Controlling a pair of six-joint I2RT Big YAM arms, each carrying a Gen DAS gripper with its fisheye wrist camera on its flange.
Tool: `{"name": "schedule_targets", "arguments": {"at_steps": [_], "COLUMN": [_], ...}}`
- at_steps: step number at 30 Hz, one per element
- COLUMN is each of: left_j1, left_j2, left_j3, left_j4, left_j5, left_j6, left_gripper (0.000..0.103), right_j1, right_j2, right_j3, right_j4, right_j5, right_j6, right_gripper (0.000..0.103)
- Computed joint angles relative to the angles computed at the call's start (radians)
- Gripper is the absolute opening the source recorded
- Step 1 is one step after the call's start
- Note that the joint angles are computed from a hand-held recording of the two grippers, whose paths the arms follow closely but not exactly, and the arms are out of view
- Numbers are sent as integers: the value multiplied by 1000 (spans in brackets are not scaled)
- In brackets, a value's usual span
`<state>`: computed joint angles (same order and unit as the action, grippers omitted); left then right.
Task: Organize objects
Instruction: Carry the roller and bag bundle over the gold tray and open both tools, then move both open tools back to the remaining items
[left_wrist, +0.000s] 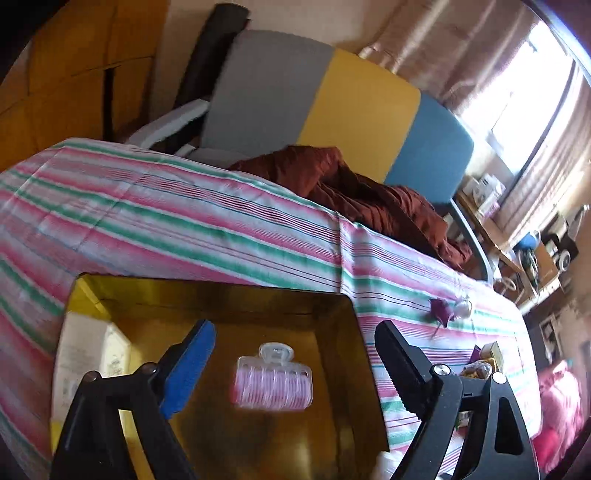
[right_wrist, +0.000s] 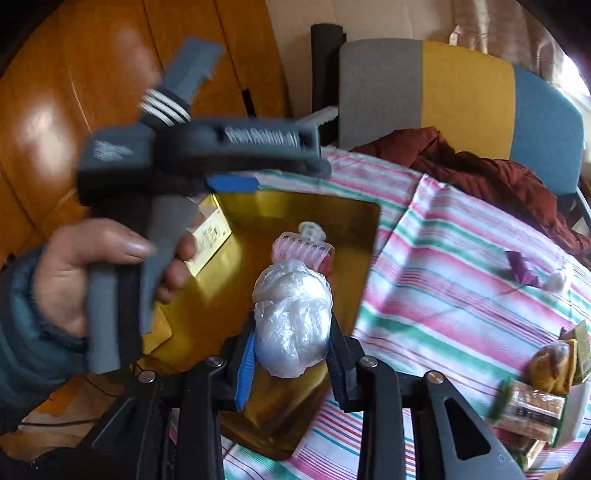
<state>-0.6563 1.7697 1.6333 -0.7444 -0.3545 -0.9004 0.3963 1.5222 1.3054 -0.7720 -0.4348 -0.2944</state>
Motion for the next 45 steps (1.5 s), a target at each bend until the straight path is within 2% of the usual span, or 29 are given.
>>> {"name": "schedule_targets", "arguments": {"at_steps": [3, 6, 11, 13, 17, 22, 25, 28, 33, 38, 45], "left_j1": [-15, -32, -70, -87, -123, -171, -194, -223, -260, -281, -294], "left_j2": [-66, -129, -219, -247, -287, -315, -313, -298, -269, -249, -222], "left_j3": [-88, -173, -289, -324, -366, -379, -366, -339, -299, -275, -249], "left_j4": [16, 20, 19, 7, -36, -104, -155, -230, -342, -390, -400], "left_j5": [-34, -69, -143, -166, -213, -292, -332, -399, -476, -491, -489], "left_j6": [-29, -70, -124, -155, -213, -276, -302, -339, -392, -403, -386], "left_gripper": [90, 90, 90, 90, 90, 90, 95, 100, 103, 103, 103], "right_j1": [28, 48, 56, 59, 55, 56, 64, 69, 70, 63, 43], "right_j2": [24, 30, 25, 17, -3, -44, -73, -101, -129, -150, -169], "right_j3": [4, -9, -32, -47, -72, -97, -119, -145, -166, -183, -206], "right_j4": [-39, -75, -139, -129, -110, -67, -18, 27, 72, 107, 130], "right_j5": [-10, -11, -38, -22, -26, 7, 54, 87, 135, 159, 169], "right_j6": [-15, -32, -68, -73, -25, 8, 34, 59, 92, 118, 129], "right_gripper": [35, 45, 45, 45, 45, 50, 55, 65, 70, 75, 79]}}
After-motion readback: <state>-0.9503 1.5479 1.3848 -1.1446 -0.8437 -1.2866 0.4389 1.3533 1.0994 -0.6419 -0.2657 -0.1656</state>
